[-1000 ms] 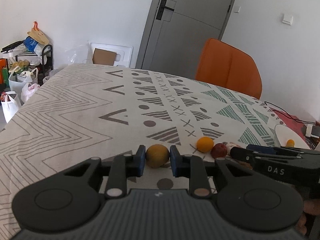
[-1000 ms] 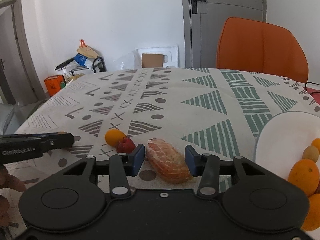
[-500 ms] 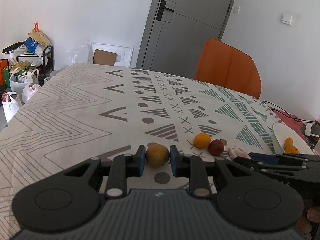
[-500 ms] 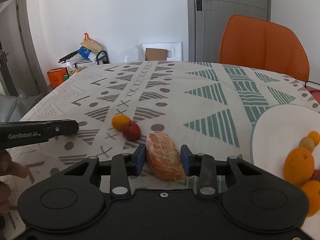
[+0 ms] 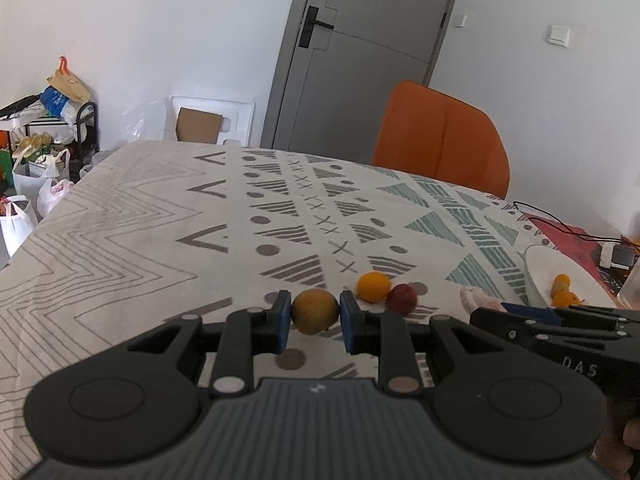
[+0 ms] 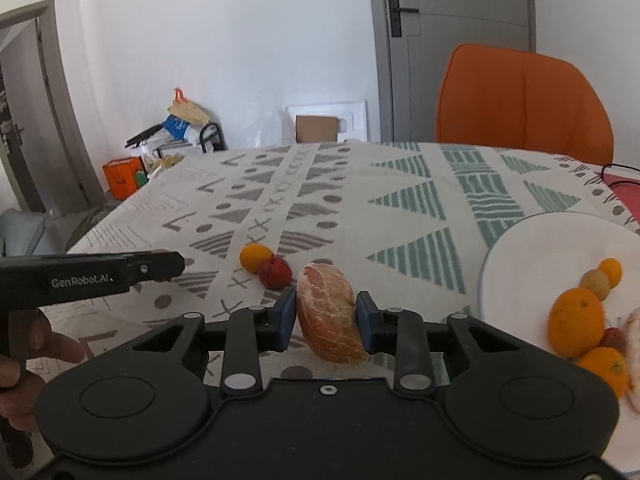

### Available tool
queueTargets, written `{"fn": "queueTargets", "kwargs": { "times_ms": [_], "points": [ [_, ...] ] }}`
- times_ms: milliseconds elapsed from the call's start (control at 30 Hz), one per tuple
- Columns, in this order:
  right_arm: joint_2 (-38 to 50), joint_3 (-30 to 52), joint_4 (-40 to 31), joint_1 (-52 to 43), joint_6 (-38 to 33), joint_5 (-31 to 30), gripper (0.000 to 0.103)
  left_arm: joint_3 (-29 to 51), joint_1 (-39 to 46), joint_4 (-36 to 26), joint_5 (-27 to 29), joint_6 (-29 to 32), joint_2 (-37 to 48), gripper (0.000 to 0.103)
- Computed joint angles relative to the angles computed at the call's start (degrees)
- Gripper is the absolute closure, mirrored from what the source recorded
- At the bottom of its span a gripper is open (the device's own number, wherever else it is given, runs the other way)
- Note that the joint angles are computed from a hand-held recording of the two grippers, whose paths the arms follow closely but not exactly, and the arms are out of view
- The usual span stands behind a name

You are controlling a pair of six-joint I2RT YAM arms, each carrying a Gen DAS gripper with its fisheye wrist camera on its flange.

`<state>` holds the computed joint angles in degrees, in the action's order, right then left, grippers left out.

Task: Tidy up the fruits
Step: 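Carry both fruits over the white bowl and open both tools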

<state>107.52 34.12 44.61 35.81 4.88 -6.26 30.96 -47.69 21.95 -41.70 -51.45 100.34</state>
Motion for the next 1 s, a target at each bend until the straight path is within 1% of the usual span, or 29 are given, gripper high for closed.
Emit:
{"fn": "queueTargets", "kwargs": {
  "times_ms": [333,600,833,1000],
  "points": [
    [-4.8,-5.9,4.3,-4.8,0.5,-2.1,0.073,5.9,-2.3,-1.1,-0.5,2.8,2.6,0.079],
    [-7.5,-10.2,7.6,-10.4,0.4,-4.3,0.073,11.6,-4.4,-2.1,-0.5,4.8,5.9,0.079],
    [-7.3,-13.1,10.5,-16.3,0.4,-7.1,0.073,17.2,-5.6,-3.3,-0.1,7.0,9.3,0.079],
    [-5.0,-14.6,14.1,-21.0,0.5,-9.7,0.073,22.1,-6.4,-4.8,0.2,8.2,12.5,0.079]
  ]
}}
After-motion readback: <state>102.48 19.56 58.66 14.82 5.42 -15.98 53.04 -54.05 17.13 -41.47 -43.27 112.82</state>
